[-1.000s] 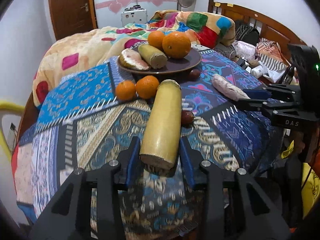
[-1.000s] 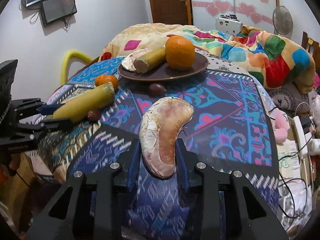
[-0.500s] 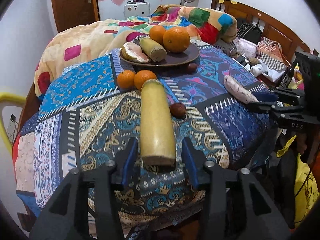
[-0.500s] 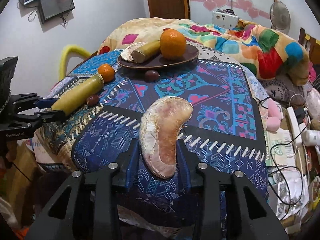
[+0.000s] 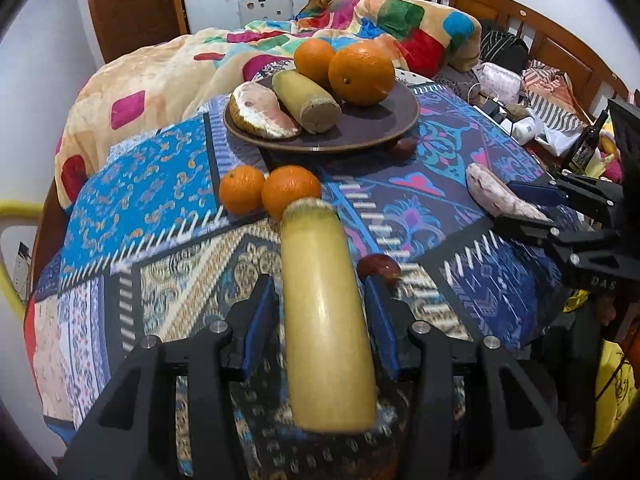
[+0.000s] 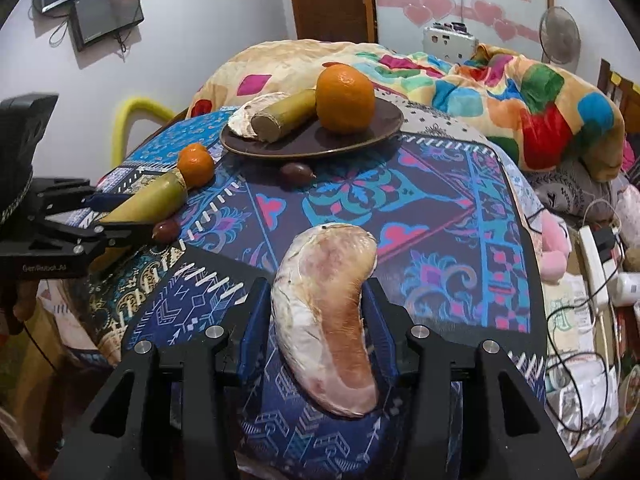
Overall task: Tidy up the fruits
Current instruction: 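Lift the corn cob with the left tool while the right tool lifts the pomelo slice, then carry the corn cob and pomelo slice onto the dark plate and open both tools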
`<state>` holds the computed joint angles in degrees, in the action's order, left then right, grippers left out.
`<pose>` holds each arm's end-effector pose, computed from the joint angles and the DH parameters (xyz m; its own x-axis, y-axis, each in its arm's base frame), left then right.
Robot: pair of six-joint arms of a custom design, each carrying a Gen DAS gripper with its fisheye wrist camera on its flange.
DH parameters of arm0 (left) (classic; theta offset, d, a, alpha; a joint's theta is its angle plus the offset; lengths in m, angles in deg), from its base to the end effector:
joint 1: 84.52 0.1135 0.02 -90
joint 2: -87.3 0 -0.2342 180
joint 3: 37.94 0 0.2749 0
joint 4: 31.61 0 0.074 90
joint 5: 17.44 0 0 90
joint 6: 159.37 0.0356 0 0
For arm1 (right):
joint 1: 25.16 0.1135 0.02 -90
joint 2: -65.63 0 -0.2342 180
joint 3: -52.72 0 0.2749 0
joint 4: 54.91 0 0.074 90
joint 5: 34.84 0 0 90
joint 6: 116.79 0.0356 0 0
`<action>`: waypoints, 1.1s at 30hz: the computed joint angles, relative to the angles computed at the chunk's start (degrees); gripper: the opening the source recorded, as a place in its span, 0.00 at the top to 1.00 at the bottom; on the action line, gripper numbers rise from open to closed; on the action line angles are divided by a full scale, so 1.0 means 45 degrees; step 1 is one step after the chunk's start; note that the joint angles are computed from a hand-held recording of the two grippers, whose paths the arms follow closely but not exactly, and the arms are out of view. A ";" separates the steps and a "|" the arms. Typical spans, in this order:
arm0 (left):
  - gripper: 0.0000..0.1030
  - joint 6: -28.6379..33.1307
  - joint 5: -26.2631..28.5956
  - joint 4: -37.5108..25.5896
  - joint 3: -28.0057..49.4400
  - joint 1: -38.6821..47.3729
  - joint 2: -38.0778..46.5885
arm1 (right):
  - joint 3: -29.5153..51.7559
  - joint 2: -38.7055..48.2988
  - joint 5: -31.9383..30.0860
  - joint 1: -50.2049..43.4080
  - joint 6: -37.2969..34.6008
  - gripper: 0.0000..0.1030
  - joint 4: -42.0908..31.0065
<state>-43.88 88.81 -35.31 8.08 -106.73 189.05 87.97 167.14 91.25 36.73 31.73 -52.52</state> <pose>0.2532 -0.1141 0.0225 -0.5067 0.6531 -0.5628 0.7896 0.6137 0.0014 0.1234 0.1865 -0.0009 -0.7245 0.1063 -0.6810 0.0524 0.9937 0.0994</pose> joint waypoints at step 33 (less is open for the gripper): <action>0.65 -0.0769 0.1658 0.0137 -0.1491 0.1032 -0.3420 | -0.0571 -0.2012 0.0988 -0.0644 -0.1780 0.63 0.1348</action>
<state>-47.34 96.27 -34.69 1.37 -102.09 173.66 85.40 158.09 95.70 33.83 23.72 -46.46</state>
